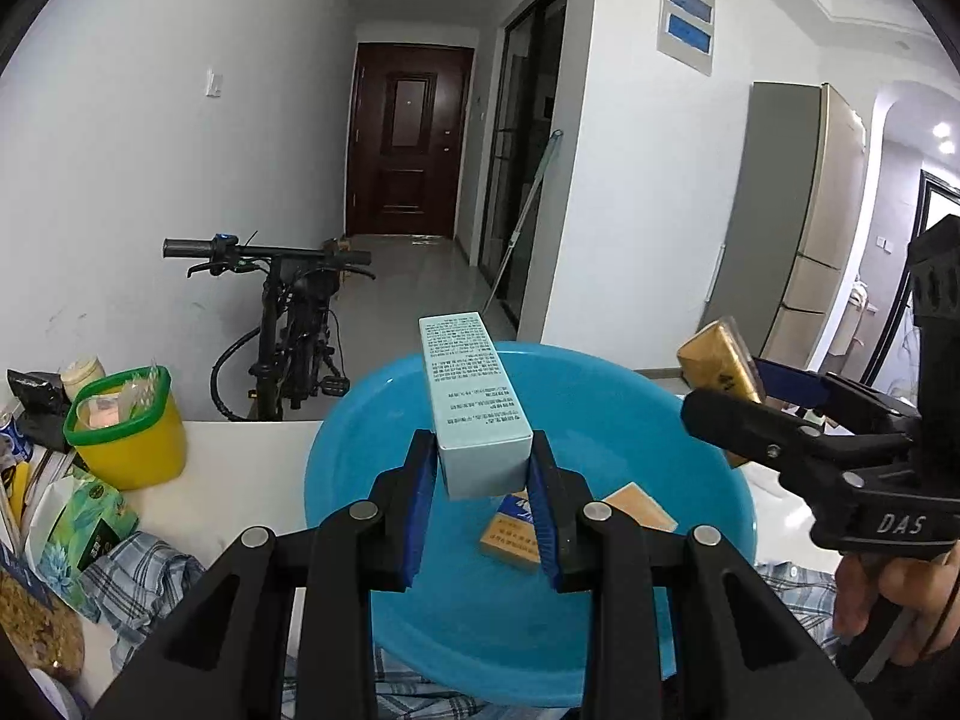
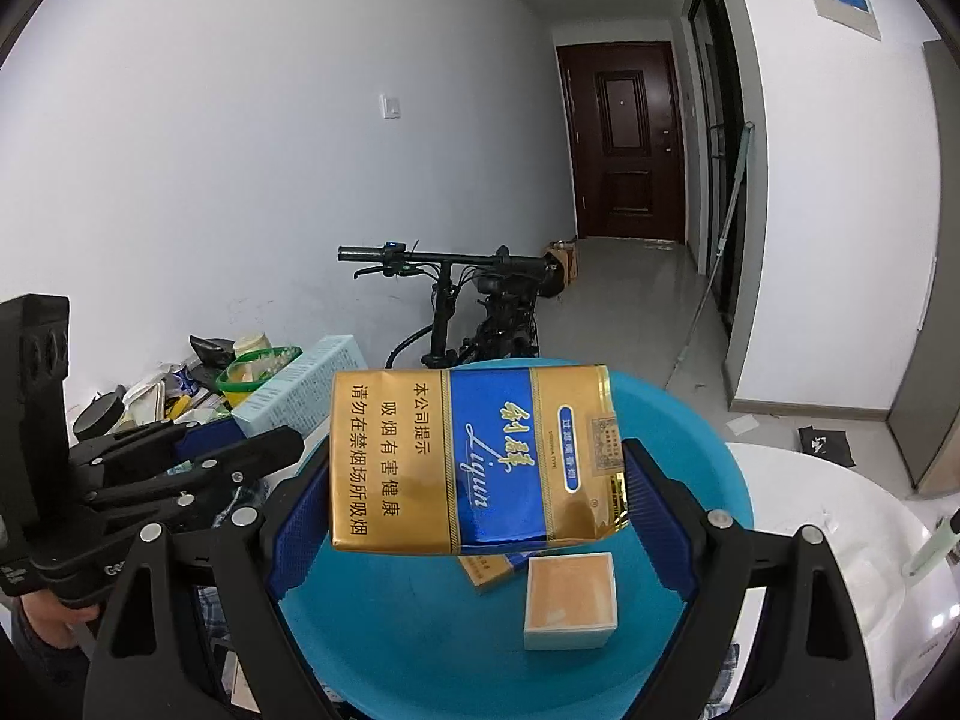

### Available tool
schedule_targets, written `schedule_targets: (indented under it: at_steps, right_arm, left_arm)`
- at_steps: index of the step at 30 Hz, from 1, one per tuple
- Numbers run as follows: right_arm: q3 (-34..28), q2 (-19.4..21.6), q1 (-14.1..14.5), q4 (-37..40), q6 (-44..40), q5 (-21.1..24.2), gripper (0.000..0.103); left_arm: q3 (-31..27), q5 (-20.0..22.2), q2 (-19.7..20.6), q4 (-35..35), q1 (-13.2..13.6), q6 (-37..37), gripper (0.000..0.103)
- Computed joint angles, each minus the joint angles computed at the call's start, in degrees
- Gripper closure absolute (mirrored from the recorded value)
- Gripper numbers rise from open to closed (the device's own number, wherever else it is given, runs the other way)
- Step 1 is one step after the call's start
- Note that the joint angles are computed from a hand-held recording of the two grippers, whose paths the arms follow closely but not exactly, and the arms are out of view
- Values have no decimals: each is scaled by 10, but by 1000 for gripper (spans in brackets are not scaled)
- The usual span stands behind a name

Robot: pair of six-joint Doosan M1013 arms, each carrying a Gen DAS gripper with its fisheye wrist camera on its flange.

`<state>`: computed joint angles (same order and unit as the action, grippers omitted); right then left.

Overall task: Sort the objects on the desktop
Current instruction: 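Carry the pale blue box and Liqun pack over the basin with both tools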

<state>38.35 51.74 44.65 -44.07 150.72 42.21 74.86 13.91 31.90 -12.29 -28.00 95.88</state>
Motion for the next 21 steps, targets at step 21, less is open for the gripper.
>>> schedule_targets:
  at_steps: [21]
  right_arm:
    - [-16,9,-3,12,-16,20,16]
  left_arm:
    - [-6,12,5,20,-3,-9,71]
